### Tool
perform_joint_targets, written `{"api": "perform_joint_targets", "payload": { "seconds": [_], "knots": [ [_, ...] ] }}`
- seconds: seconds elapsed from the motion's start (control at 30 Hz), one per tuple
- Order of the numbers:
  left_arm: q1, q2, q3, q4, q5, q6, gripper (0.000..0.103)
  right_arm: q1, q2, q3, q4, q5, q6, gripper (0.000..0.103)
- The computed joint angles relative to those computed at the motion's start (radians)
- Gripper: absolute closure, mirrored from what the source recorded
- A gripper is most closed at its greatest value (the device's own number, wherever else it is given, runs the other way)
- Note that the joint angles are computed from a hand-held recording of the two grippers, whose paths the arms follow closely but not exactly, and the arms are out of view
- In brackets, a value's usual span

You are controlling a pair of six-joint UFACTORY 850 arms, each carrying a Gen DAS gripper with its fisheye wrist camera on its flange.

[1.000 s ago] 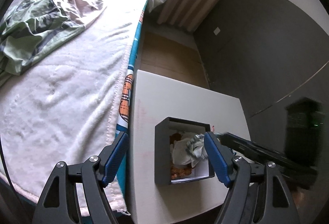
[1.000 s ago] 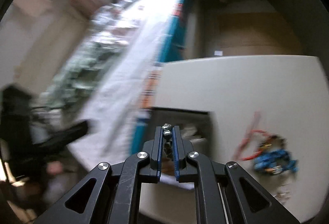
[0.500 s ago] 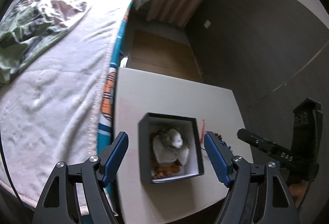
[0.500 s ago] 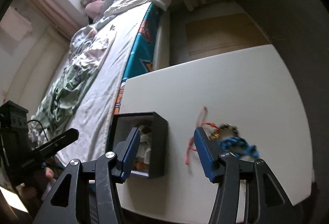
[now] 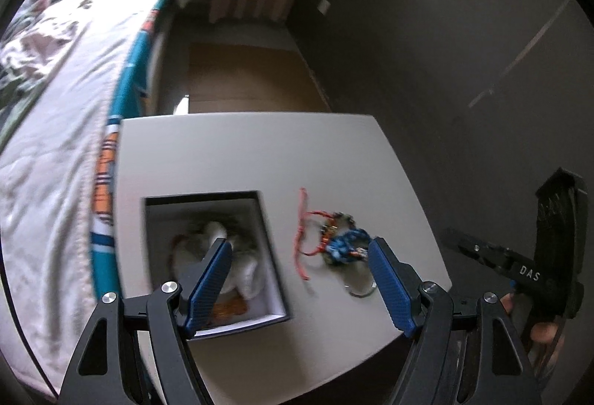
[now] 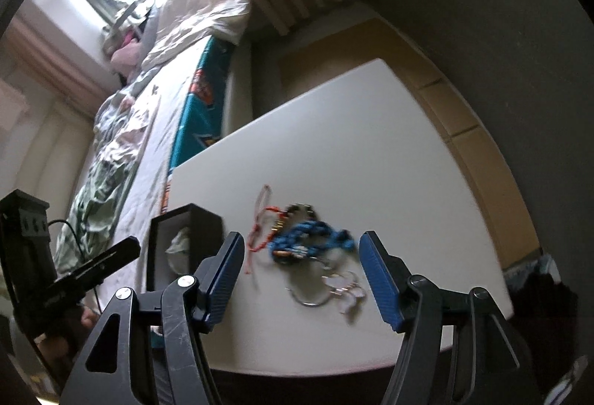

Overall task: Organize jewelry
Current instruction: 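Move the right gripper back toward the blue beaded bracelet, then grasp the blue braided bracelet with the left gripper while the right grasps the white butterfly charm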

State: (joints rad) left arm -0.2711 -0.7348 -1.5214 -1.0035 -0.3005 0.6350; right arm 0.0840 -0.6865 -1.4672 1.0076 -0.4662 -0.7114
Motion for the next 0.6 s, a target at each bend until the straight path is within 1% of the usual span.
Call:
{"api": "perform_joint_targets", "payload": {
  "seconds": [0.13, 0.23, 0.5, 0.6],
  "knots": [
    [-0.029, -0.053, -0.071, 0.127, -0.039, -0.107, 0.032, -0.029, 0.001, 0.022, 0.022, -0.005, -0.015, 0.038],
    [-0.051, -0.091, -0.122, 0.194, -0.06, -0.16, 0.032, -0.051, 0.005, 0.041, 0.043, -0.009, -0.029, 0.038],
    [-0.111, -0.192, -0.259, 0.496, -0.133, -0.361, 0.032, -0.106, 0.01, 0.085, 0.078, -0.009, -0.054, 0.038],
    [-0.13, -0.214, -0.291, 0.617, -0.143, -0.439, 0.032, -0.121, 0.011, 0.098, 0.09, -0.013, -0.062, 0.038]
  ]
}}
